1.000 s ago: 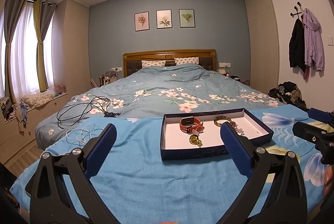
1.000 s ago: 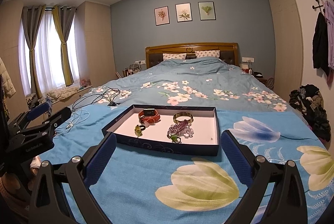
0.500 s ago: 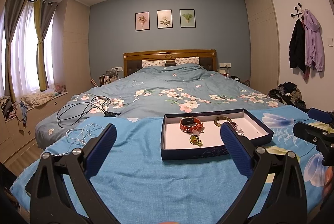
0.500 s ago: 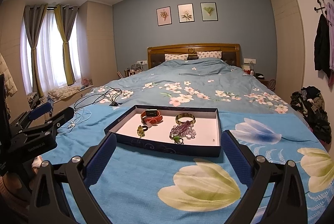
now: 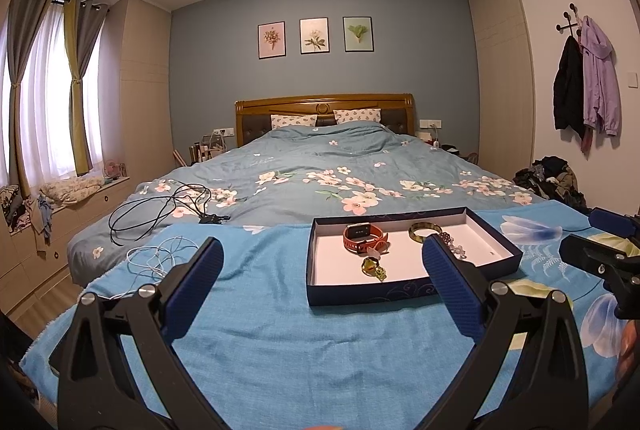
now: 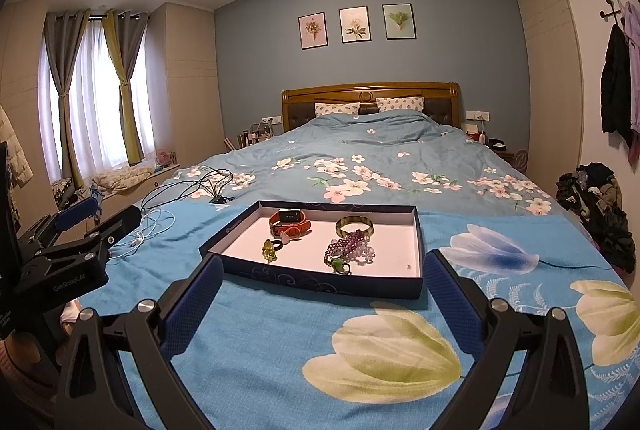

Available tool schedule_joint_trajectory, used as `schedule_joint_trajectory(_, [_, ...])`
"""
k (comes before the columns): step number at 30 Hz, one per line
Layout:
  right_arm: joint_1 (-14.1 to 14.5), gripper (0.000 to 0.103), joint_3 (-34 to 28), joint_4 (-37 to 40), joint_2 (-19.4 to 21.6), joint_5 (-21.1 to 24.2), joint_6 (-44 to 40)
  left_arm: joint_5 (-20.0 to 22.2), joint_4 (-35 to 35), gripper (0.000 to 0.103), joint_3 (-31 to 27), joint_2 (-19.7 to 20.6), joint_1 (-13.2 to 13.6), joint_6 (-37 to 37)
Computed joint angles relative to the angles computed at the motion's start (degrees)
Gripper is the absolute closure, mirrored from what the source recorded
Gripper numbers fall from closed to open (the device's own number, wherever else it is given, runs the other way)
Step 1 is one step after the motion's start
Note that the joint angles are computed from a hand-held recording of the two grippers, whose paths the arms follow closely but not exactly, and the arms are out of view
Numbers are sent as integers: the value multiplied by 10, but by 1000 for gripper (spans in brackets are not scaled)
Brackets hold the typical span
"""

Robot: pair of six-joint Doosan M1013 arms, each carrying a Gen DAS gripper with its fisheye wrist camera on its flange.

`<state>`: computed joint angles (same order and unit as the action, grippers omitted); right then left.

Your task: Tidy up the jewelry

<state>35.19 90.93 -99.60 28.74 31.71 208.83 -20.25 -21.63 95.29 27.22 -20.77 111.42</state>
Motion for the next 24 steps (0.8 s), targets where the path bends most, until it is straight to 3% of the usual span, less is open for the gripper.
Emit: schedule_joint_trajectory(24, [1,7,3,-3,0,4,10,3,-7,5,-1,1,-1,6])
